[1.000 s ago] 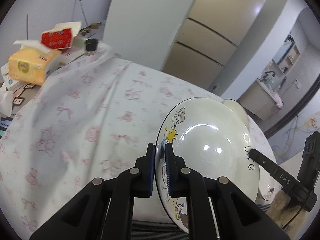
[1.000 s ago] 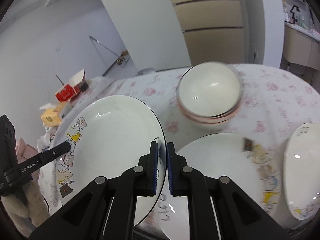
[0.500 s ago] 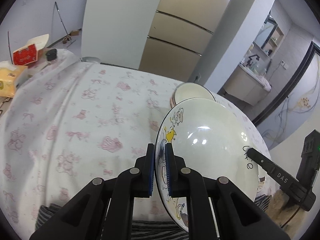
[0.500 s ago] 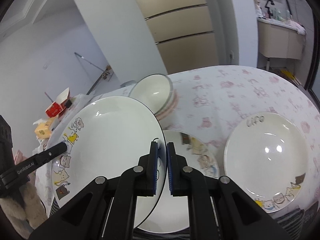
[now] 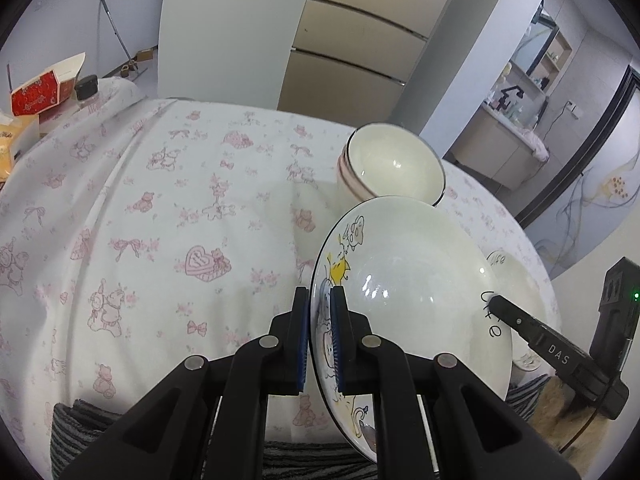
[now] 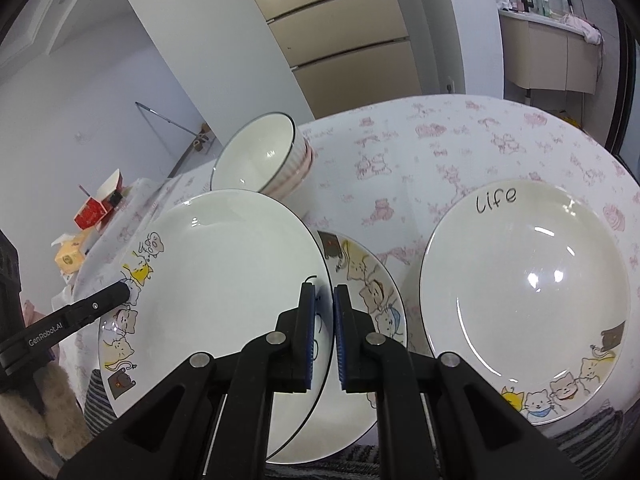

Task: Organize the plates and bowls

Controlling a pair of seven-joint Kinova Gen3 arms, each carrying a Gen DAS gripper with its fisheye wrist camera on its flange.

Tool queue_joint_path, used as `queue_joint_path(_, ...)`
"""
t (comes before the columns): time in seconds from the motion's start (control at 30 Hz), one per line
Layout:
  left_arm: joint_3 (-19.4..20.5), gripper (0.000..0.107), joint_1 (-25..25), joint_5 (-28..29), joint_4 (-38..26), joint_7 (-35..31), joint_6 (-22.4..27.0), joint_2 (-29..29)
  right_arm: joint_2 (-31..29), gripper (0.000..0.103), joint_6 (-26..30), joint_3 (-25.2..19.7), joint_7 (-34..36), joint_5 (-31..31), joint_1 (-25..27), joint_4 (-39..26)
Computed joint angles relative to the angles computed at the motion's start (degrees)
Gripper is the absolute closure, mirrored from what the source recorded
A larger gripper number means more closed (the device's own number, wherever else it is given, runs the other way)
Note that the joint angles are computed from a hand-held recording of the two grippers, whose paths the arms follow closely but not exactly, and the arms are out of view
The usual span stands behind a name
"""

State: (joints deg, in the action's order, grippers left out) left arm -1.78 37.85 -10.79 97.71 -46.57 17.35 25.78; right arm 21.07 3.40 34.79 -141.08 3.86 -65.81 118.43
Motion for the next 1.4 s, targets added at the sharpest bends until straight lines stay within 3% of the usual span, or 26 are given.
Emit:
queue_joint_path(0.1,-2.83,0.097,3.05,-2.18,-0.74,1.84,0.83,1.19,0.68,0.094,-0.14,-2.76,0.45,-0.50,2.56,-0.02)
queue_joint_path(0.23,-0.68,0.097,0.94,-1.40,-0.50,0.78,-0.25,1.96,1.73,0.093,0.90,-4.18,0.41,-0.65,3.92,-0.55)
queue_joint_path(0.77,-3.26,0.097,3.48,-1.13,-0.45,-0.15,-1.67,4.22,3.56,0.093,3.65,-9.22,-2.29,2.40,8.58,-2.11)
queue_joint_path(0.97,-4.18,0.097,4.12,-1.28,-0.19,-0.41,-2.33,4.58,4.01,0.090,5.05,-7.43,-5.18,5.59,6.25,-2.86)
queue_joint_path(1.13,-7.97,0.097,7.94,-3.71,-1.20,1.73,-1.16,5.60,5.98,0.089,10.51,-2.53,-9.78,11.67,-0.09,-5.52)
queue_joint_path(1.4,-7.60,0.097,7.70,-4.79,-0.95,3.07,-1.44,5.57,4.23,0.088,7.31,-7.34,-14.10,15.75,4.84,-3.51)
